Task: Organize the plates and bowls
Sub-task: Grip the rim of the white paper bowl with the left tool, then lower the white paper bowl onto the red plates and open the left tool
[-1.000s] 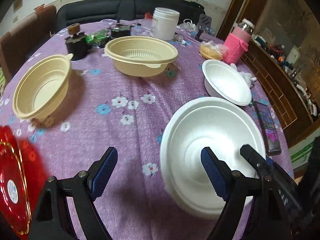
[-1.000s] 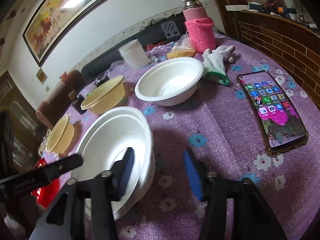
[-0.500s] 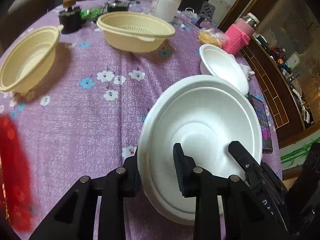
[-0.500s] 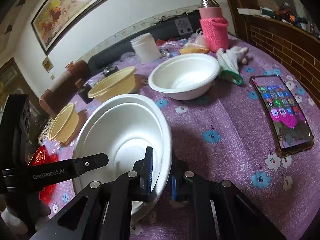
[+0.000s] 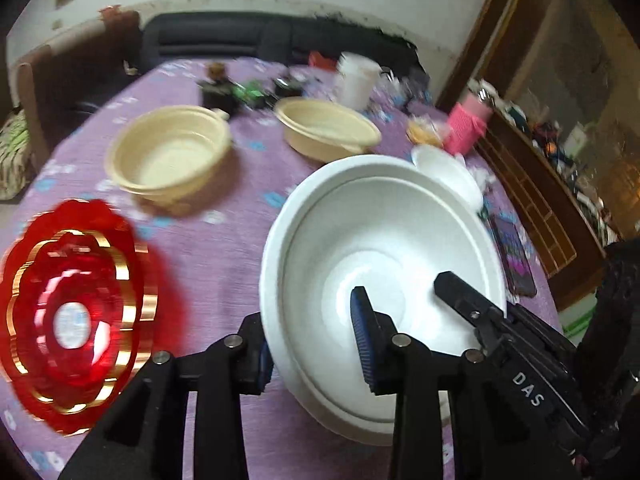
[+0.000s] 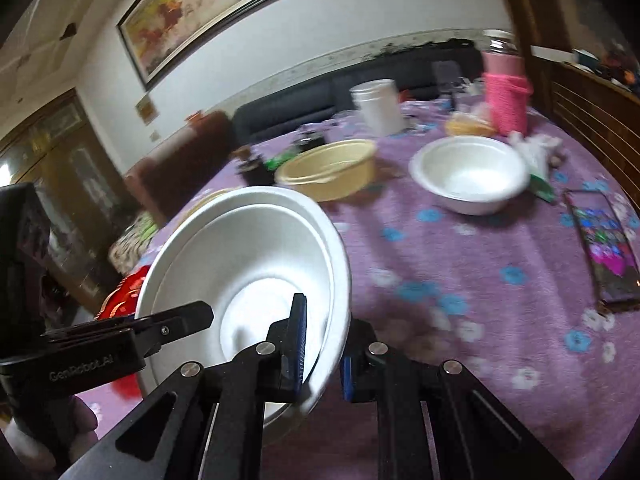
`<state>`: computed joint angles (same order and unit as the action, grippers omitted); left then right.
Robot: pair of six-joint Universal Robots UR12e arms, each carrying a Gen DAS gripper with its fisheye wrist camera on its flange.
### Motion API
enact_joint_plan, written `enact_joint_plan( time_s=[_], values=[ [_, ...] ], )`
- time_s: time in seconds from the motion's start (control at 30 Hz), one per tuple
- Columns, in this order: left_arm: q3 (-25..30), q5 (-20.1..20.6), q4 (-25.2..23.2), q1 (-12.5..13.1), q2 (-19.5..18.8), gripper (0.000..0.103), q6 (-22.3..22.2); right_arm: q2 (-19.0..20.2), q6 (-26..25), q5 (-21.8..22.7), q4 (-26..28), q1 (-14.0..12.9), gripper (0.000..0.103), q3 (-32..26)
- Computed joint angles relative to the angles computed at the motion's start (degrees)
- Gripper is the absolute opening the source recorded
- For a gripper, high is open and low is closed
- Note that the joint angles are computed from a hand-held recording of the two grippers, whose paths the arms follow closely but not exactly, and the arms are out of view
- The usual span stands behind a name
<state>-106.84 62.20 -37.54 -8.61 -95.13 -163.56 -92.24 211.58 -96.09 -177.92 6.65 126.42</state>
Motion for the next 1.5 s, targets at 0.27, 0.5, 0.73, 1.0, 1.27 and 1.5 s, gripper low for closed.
enact_joint_plan(
  time_s=[0.27, 0.5, 0.73, 1.0, 1.27, 1.5],
  values=[
    [-1.37, 0.72, 5.20, 6.44, 1.04, 0.038, -5.23, 6.11, -2.88, 5.06, 3.69, 3.91, 0.015, -9.03],
    [-1.06, 3.70, 4.77, 10.92, -0.49, 0.038, -9.64, 12.85, -7.49, 6.15, 9.36, 7.91, 0.016, -17.51],
    [-0.42, 6.91, 4.43, 12.10, -2.18, 0.038, -10.07, 16.71, -10.17, 4.94, 13.98, 10.02, 0.016, -22.02],
    [-0.27, 8.24, 5.25, 12.55, -2.97, 0.048, -10.44, 18.30, -10.21, 5.30, 17.28, 10.26, 0.016, -23.58],
    [-1.38, 6.09, 8.70, 14.47, -1.68, 0.059, -13.45, 19.30, -9.81, 6.17, 19.61, 9.75, 0.016, -24.51],
    [-2.47, 3.88, 10.74, 14.85, -0.07, 0.072, -13.93, 18.76, -11.90, 2.36, 15.84, 10.84, 0.042, -23.73]
  ],
)
